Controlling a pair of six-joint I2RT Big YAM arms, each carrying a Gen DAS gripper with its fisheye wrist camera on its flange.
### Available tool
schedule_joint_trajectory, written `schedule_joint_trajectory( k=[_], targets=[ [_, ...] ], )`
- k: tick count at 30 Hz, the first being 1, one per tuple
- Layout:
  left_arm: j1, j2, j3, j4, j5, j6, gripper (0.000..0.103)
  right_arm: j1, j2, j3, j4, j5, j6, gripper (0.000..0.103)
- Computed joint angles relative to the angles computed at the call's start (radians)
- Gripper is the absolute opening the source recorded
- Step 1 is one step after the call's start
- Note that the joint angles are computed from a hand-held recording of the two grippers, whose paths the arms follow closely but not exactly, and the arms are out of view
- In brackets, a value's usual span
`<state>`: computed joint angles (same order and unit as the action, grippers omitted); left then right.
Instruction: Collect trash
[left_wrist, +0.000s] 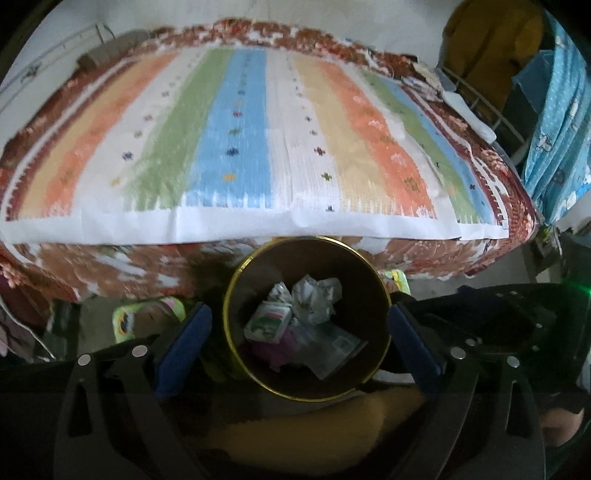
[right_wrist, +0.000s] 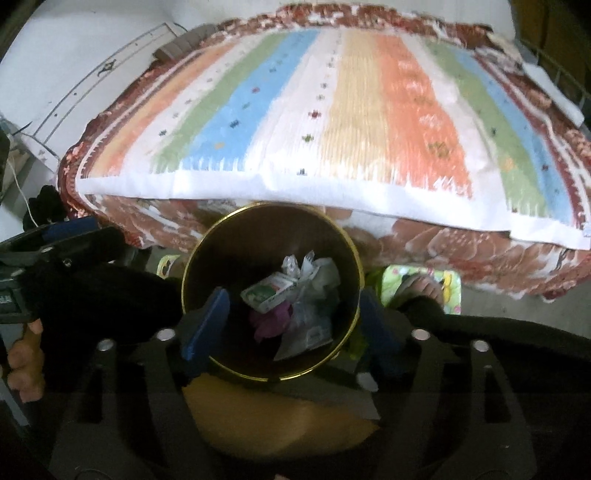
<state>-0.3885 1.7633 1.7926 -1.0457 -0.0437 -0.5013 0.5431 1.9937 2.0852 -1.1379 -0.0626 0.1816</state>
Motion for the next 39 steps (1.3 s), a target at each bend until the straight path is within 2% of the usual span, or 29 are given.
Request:
schedule_joint_trajectory(
  k=[4, 6, 11, 16, 20, 39],
  targets=[
    [-0.017, -0.050, -0.070, 0.061, -0.022, 0.018, 0.097, 0.013, -0.077, -0.108, 0.111, 0.032, -0.028, 0.090],
    [-0.030, -0.066, -0.093, 0.084, -0.041, 0.038, 0.097, 0.019, -0.114, -0.159, 0.169, 0.048, -0.046, 0.094],
    [-0.052, -0.090, -0.127, 0.111, -0.078, 0.059, 0.097, 0.029, -0.177, -0.246, 0.261, 0.066, -0.071, 0.094],
    [-0.059, -0.093, -0.134, 0.105, -0.097, 0.040, 0.097, 0.031, -0.209, -0.288, 0.305, 0.057, -0.077, 0.094],
    [-0.060, -0.107, -0.151, 0.131, -0.100, 0.042, 0.097, 0.030, -0.219, -0.302, 0.321, 0.048, -0.075, 0.094],
    [-0.057, -0.112, -0.159, 0.139, -0.080, 0.040, 0.097, 0.036, -0.221, -0.304, 0.318, 0.037, -0.068, 0.094]
  ],
)
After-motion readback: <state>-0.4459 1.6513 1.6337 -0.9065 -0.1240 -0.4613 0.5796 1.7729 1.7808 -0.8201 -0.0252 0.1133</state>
